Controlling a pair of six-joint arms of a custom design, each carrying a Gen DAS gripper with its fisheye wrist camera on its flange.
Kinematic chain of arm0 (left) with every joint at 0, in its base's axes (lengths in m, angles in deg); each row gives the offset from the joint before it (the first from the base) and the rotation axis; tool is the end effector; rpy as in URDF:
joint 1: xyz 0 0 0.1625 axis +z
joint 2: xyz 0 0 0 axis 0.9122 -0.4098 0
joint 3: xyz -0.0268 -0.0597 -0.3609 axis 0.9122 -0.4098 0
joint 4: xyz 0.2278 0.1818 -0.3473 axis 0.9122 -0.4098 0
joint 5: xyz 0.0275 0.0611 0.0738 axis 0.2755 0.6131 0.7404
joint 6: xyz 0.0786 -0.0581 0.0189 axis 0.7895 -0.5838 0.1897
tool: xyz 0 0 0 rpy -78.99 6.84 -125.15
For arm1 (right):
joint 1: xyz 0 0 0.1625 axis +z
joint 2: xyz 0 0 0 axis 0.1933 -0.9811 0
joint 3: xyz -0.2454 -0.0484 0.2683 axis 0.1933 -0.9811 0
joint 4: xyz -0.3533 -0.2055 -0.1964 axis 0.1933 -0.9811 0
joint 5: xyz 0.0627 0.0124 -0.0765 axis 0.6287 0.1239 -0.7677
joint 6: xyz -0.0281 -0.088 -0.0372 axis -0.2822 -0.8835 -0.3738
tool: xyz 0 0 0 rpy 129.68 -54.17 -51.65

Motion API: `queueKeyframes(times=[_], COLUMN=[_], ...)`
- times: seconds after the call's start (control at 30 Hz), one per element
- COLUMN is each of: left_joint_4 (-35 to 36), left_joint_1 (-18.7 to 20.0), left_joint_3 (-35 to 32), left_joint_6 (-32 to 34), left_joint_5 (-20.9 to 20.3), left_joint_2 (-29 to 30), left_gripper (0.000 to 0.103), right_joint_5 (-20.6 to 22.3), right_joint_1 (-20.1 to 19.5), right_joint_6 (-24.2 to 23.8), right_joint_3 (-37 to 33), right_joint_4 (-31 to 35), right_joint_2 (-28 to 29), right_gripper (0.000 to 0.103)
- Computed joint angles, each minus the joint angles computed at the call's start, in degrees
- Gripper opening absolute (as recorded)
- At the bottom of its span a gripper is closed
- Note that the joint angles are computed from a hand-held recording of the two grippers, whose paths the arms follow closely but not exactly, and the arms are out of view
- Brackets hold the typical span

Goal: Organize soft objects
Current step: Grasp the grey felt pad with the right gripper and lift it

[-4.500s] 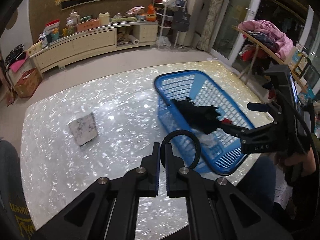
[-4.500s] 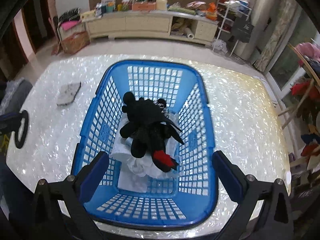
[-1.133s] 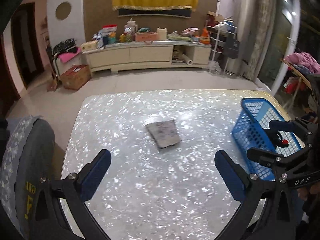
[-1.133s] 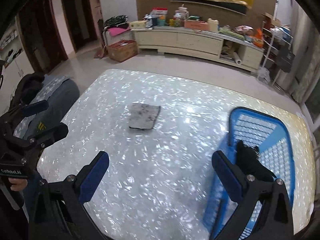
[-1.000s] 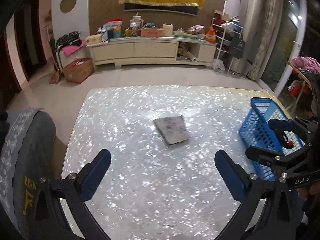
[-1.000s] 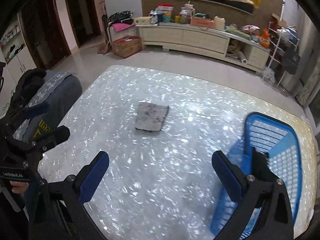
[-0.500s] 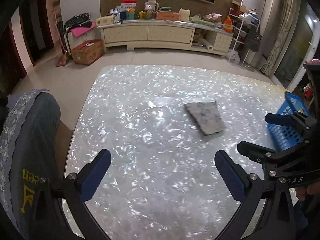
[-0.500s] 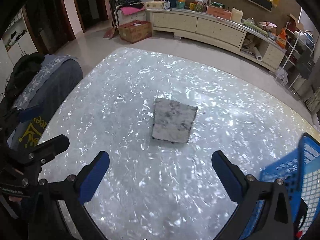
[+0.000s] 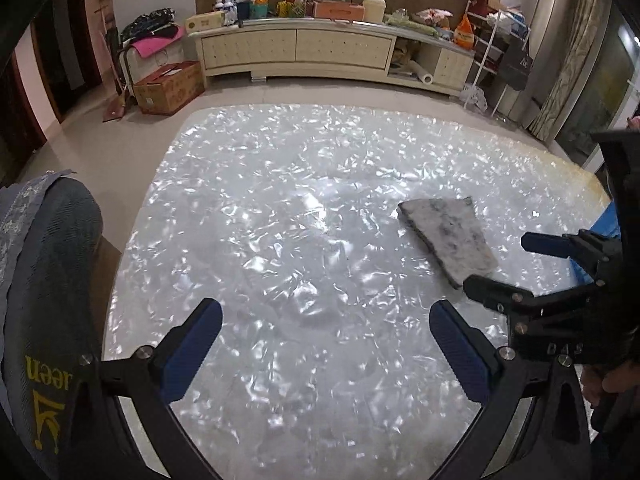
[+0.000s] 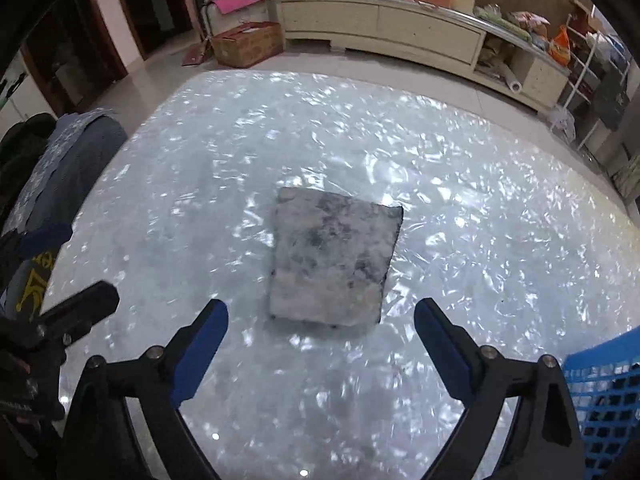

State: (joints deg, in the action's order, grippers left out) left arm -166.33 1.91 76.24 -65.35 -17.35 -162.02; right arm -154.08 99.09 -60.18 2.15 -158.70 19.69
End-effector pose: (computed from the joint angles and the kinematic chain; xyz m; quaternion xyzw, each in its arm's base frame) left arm 0.0142 -0.5354 0.2327 -0.0621 0.8656 -0.3311 0.3706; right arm 0.3301 -0.6469 -0.0700 0.4230 -0.8704 0.0308 0.2501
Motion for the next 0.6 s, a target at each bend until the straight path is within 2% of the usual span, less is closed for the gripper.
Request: queueKeyframes(times=[0.17, 0.23, 0.37, 0.4, 0.53, 0.57, 0.6], left_joint_4=[-2.1, -2.4, -3.3, -3.6, -4.0, -4.1, -4.2], left_joint_1=[1.8, 2.2, 2.8, 2.9, 2.7, 2.7, 2.6], left_joint_3=[-2.1, -2.8, -3.9, -4.1, -4.1, -3.9, -3.9], left_joint_6=[2.6, 2.9, 4.2, 4.6, 4.9, 5.1, 5.2], left_joint_5=[-0.9, -1.2, -1.1, -0.9, -0.7, -0.7, -0.5], left_joint_2=[3.0, 3.7, 5.1, 5.4, 5.3, 5.2, 5.1], left_gripper=[0.103, 0.103, 0.103, 0.103, 0.103, 0.103, 0.103], right_joint_5=[-0.8, -1.3, -1.1, -1.1, -0.6, -0.4, -0.3], right_joint_1=[-0.7, -0.9, -1.0, -0.9, -0.4, -0.4, -0.4], right_joint_6=[1.4, 1.9, 1.2, 0.9, -1.0, -0.9, -0.9], right_joint_3=[-3.1, -4.0, -4.1, -4.1, -2.6, -2.5, -2.4], right_joint_4=[1.4, 2.3, 2.6, 2.5, 1.0, 1.2, 1.2], right_joint_2=[2.5, 3.2, 3.3, 3.3, 2.9, 2.8, 2.7], right_gripper=[0.089, 0.078, 0.069, 0.064, 0.031, 0.027, 0.019])
